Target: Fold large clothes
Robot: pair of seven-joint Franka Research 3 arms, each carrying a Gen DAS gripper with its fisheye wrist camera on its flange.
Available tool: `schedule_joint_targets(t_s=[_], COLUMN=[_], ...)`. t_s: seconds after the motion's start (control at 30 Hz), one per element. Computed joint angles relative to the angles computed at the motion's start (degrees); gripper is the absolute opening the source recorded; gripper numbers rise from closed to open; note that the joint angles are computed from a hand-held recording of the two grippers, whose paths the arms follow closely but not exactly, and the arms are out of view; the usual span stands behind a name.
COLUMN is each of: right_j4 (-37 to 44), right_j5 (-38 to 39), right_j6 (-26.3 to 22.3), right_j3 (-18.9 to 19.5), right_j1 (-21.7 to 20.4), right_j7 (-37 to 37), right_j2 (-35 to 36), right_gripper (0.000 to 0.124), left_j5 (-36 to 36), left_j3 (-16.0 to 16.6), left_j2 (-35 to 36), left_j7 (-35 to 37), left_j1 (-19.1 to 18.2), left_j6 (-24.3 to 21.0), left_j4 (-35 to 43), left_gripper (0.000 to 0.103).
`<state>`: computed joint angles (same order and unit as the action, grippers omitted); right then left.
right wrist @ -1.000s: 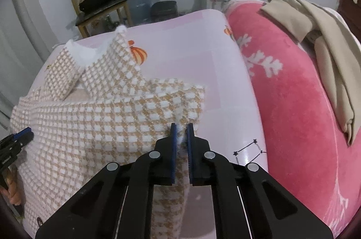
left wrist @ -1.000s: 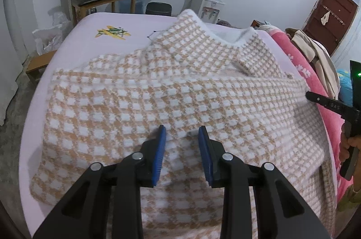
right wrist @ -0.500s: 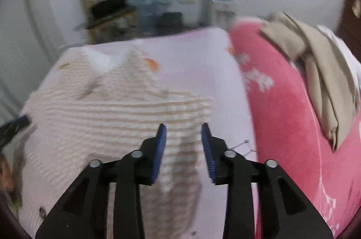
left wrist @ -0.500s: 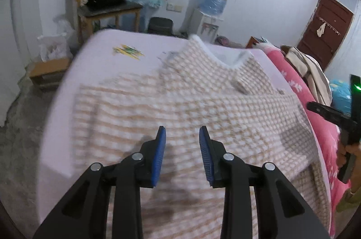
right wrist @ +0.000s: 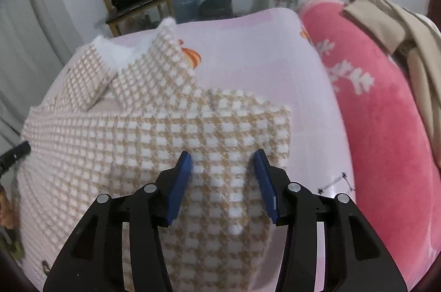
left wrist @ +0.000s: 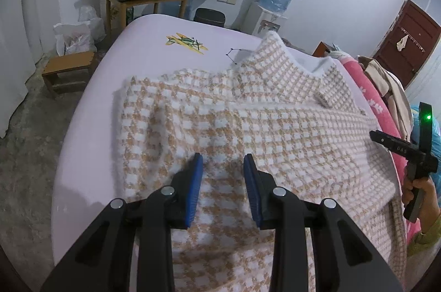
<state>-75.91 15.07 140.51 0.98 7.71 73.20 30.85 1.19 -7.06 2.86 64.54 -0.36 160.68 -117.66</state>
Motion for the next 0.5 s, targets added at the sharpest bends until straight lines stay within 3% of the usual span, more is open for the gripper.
schedule_joint_targets(t_s=[0.07,0.17,0.27,0.37,0.4,0.43,0.5], right_j4=[-4.73,-15.66,-24.85,-27.74,-28.08,-26.43,-27.04], right_j5=[-0.53,7.35,9.83,0.09,2.51,3.09,1.40], right_j6=[1.88,5.05,5.96,6.84,7.22,4.52,5.10], right_j3=[-0.12,4.24,4.37,1.07,1.41,0.95,-0.03], right_j1=[0.48,-2.44,-1.44,2.23,1.66,1.60,2.41], right_j7=[-0.25,-11.75,-20.67,-15.62,-16.57,-13.99,-9.18], right_j2=[-3.91,-12.77,-19.38,-18.43,-18.54,-18.20,-19.66], right_gripper=[0.043,0.043,0.043,0.042,0.042,0.042,0.041], left_j5=[-0.57,-0.90,-0.80,-1.01,-0.95,-1.27,0.05], left_j3=[0.00,0.04,0.08,0.05,0.05,0.03,0.17], left_j2=[-0.10,-0.25,-0.12,-0.03,-0.01,-0.22,-1.39], left_j7=[0.75,0.88,0.53,0.29,0.09,0.10,-1.82], left_j1=[0.15,0.19,0.18,0.20,0.19,0.22,0.04], left_j6=[0.00,-0.45,0.08,0.17,-0.56,-1.66,-4.09], left_j4=[-0.24,-0.24,-0.39,-0.38,-0.01,0.34,0.50], left_gripper=[0.030,0.030,0.030,0.030,0.030,0.030,0.030])
